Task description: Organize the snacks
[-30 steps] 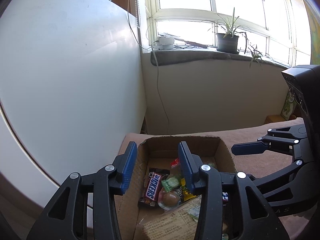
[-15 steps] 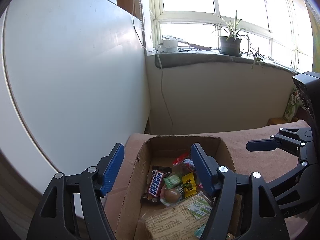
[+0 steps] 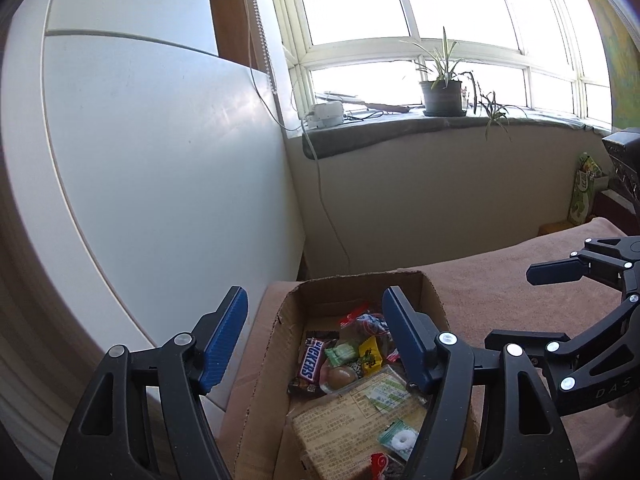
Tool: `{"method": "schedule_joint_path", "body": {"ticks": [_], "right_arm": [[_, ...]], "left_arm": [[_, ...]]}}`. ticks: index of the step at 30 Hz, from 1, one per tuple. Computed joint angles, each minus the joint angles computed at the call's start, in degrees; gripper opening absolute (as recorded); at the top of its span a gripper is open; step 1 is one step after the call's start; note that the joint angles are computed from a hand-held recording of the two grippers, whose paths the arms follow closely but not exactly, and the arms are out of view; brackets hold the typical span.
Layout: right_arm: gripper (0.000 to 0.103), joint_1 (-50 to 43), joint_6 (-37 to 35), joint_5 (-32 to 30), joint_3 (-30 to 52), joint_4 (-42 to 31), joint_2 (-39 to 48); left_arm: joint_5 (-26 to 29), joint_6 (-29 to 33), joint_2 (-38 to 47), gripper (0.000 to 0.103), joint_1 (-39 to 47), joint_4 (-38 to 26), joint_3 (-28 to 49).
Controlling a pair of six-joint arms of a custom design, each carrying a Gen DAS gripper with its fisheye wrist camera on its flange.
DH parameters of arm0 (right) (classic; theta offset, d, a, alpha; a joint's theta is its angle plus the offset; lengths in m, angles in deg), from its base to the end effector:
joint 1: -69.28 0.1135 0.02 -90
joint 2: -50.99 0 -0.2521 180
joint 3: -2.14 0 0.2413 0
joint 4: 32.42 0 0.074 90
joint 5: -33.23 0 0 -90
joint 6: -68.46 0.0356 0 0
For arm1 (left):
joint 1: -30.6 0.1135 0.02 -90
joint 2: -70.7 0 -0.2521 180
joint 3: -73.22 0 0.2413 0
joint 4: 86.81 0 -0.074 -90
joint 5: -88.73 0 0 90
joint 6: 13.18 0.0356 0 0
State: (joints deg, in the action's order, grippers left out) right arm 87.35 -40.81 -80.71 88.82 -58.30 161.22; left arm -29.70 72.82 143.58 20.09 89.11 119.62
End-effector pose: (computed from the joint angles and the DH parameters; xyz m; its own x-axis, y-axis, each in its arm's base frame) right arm 0.3736 0.1371 0.1727 -0.5053 -0.4822 -0.7157 -0.7428 0.6652 0.0763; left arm 0.2513 -0.0294 0.1933 -0.4818 0.0270 -0.8759 -0.2769 0.9436 0.1814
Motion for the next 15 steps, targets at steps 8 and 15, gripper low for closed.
{"method": "schedule_joint_path", "body": {"ticks": [8,15], "right_arm": [[0.095,-1.9,0.3,0.5,-11.1,6.7,-7.8],[0.096,-1.8,-0.2,1.9,-19.4,11.6,-12.7]], "left_arm": [[-3.2,-1.8,-5.2,0.070,-3.5,-0.1,-6.1],[-5.3,-6.1,-13.4,0.070,-6.4,-3.3,-11.2]]}}
